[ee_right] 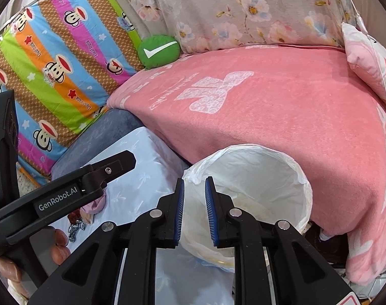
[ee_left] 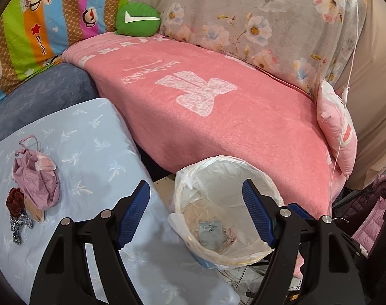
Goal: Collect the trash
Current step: 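Move both open tools back over the remaining items on the table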
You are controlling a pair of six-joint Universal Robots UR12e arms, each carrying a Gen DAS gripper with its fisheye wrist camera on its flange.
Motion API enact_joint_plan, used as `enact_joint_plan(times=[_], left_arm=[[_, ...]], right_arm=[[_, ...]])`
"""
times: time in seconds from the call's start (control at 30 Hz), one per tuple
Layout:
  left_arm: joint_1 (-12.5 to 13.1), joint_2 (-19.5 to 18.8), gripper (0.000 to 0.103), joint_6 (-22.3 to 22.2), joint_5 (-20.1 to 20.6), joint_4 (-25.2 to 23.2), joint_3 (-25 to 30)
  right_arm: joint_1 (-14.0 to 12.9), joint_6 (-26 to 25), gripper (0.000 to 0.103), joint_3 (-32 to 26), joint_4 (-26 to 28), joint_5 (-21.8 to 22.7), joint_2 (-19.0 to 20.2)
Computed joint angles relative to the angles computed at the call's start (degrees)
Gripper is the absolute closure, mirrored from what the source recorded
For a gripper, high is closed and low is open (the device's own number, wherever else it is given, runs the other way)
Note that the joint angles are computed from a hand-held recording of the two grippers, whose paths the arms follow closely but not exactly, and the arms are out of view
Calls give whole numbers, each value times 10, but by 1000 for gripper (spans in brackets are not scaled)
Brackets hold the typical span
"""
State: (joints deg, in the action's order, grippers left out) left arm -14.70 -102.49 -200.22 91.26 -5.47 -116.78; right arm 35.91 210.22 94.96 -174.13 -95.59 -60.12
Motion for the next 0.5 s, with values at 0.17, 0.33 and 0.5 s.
enact_joint_plan(times=[0.17,0.33,0.5], left_arm=[[10,6,31,-9,5,-2,-12],[23,13,31,-21,8,1,-28],[40,23,31,-36,10,2,-47]], right_arm=[[8,-9,85,-16,12,7,10],[17,-21,85,-35,28,15,22],[25,-32,85,-60,45,25,37]])
